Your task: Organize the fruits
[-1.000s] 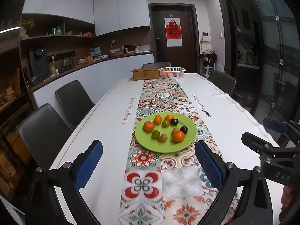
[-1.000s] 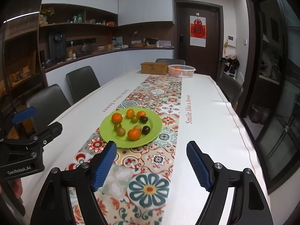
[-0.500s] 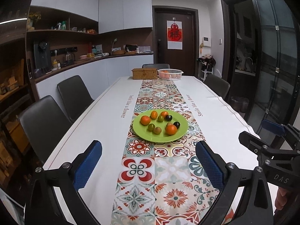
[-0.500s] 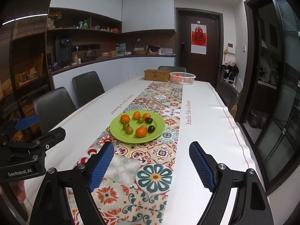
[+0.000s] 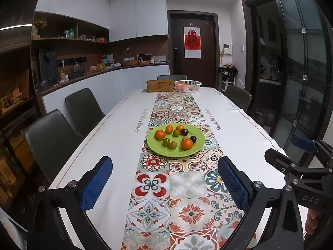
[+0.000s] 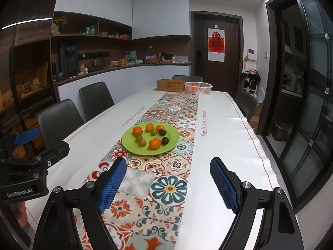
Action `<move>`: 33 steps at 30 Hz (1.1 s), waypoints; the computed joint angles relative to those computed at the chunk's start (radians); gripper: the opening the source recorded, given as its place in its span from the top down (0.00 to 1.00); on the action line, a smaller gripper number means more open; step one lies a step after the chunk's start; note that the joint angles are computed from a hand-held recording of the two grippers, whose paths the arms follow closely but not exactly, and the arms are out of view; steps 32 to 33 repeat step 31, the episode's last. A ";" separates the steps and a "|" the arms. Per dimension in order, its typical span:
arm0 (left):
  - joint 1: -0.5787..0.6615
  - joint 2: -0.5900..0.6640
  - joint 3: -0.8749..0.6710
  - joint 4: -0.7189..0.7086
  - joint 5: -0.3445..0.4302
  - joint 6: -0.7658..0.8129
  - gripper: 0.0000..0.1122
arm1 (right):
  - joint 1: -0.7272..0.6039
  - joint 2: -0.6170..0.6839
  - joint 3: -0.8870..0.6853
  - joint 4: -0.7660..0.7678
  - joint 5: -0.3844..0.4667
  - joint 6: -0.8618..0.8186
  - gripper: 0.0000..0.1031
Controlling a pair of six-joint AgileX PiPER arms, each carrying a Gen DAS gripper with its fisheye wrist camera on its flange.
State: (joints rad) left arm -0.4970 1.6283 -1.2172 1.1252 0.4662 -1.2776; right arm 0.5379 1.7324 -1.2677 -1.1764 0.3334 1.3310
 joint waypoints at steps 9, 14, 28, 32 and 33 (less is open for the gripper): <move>-0.026 -0.021 0.034 0.050 0.007 -0.054 0.08 | 0.001 -0.023 0.042 -0.069 -0.001 0.077 0.16; -0.038 -0.024 0.041 0.070 0.023 -0.068 0.08 | -0.001 -0.028 0.057 -0.073 -0.006 0.085 0.16; -0.064 -0.022 0.046 0.117 0.058 -0.101 0.08 | 0.000 -0.035 0.072 -0.071 -0.014 0.085 0.16; -0.063 -0.016 0.041 0.101 0.056 -0.087 0.08 | -0.002 -0.034 0.072 -0.057 -0.015 0.075 0.16; -0.063 -0.016 0.041 0.101 0.056 -0.087 0.08 | -0.002 -0.034 0.072 -0.057 -0.015 0.075 0.16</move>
